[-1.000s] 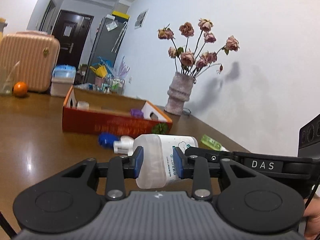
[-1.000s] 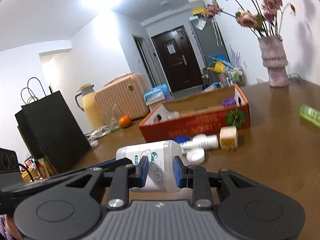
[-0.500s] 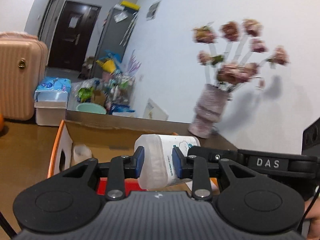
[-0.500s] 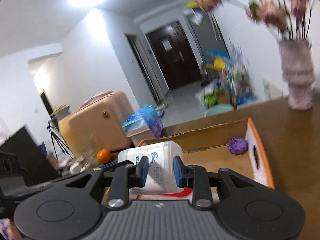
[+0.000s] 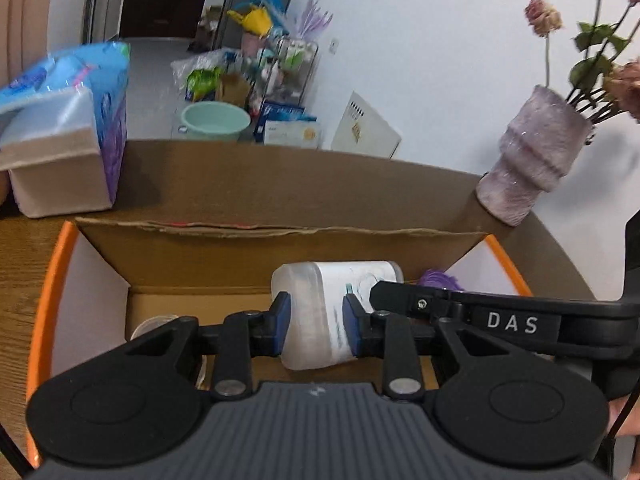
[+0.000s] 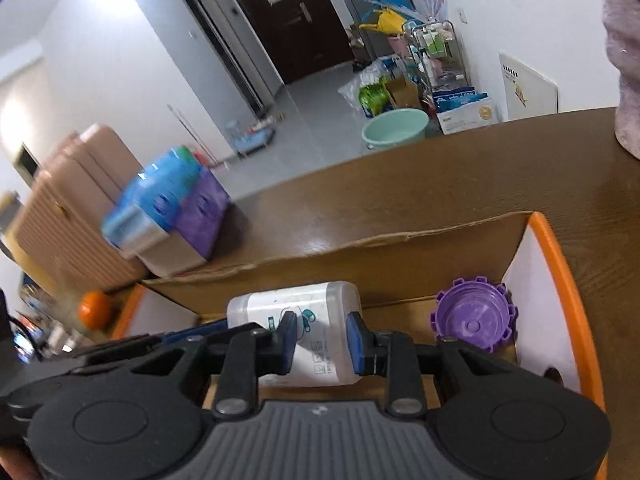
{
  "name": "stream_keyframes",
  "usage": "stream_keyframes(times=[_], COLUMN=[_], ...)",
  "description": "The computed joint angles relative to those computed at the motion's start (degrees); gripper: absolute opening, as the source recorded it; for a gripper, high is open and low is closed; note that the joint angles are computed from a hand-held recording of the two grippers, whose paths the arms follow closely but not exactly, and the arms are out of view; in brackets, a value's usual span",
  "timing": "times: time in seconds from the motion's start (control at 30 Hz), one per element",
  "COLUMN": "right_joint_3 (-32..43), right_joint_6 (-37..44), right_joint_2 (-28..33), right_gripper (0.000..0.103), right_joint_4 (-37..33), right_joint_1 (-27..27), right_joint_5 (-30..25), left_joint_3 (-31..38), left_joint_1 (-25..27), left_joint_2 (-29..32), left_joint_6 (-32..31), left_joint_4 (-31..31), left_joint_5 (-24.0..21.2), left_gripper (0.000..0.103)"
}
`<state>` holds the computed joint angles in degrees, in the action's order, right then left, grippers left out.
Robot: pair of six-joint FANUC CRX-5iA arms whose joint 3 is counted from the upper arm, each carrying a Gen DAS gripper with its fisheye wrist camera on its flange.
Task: Organize rigid objects
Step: 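Carry the cotton-swab box into the cardboard box and open the right tool, then withdraw both tools from the box back toward the loose items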
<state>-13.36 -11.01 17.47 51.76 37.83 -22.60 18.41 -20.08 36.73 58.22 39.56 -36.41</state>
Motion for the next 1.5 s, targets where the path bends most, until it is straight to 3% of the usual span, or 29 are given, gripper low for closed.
stream_keyframes(times=[0.13,0.27,0.43,0.53,0.67,0.83,0.93,1.07,1.33,1.5], right_joint_3=[0.5,-0.1,-1.7,-2.5,-4.6,-6.5,-7.7,-10.0,-11.2,-11.6], right_joint_6=[1.0,3.3,5.0,6.7,6.7,6.3,4.2,-1.1,-6.3,-9.6], right_joint_2=[0.9,0.0,-4.1,-7.7,-13.1,-18.6,-20.8,-23.3,-25.1,-23.1], right_gripper=[0.03,0.031,0.036,0.038,0.048,0.06,0.068,0.074,0.086,0.089], right_joint_4=[-0.6,-2.3,-0.6,0.3,3.3,6.5,9.1,12.1,15.9,18.1], right_joint_1=[-0.3,-0.1,2.2,5.0,9.3,16.1,20.8,25.6,36.8,43.1], right_joint_5=[0.9,0.7,-3.8,-9.3,-16.4,-25.1,-30.5,-33.8,-44.1,-50.2], left_joint_3=[-1.6,-4.3,-8.9,-11.7,-17.9,-26.6,-32.1,-36.2,-47.3,-58.3], left_joint_1=[0.3,-0.4,-1.1,-1.0,-0.8,-0.8,-1.0,-1.3,-0.1,-0.6], left_joint_2=[-0.3,-2.7,-9.5,-14.6,-23.3,-34.2,-40.4,-46.8,-59.7,-67.9], left_joint_6=[-2.2,-2.7,2.7,6.3,8.9,7.8,6.5,10.4,2.0,-9.5], left_joint_4=[3.1,1.4,-6.4,-11.5,-16.4,-17.4,-17.0,-22.5,-14.9,-1.7], left_joint_5=[0.5,4.0,8.6,10.2,12.2,15.2,18.0,18.5,20.8,25.7], left_gripper=[0.028,0.031,0.032,0.035,0.037,0.054,0.074,0.084,0.092,0.1])
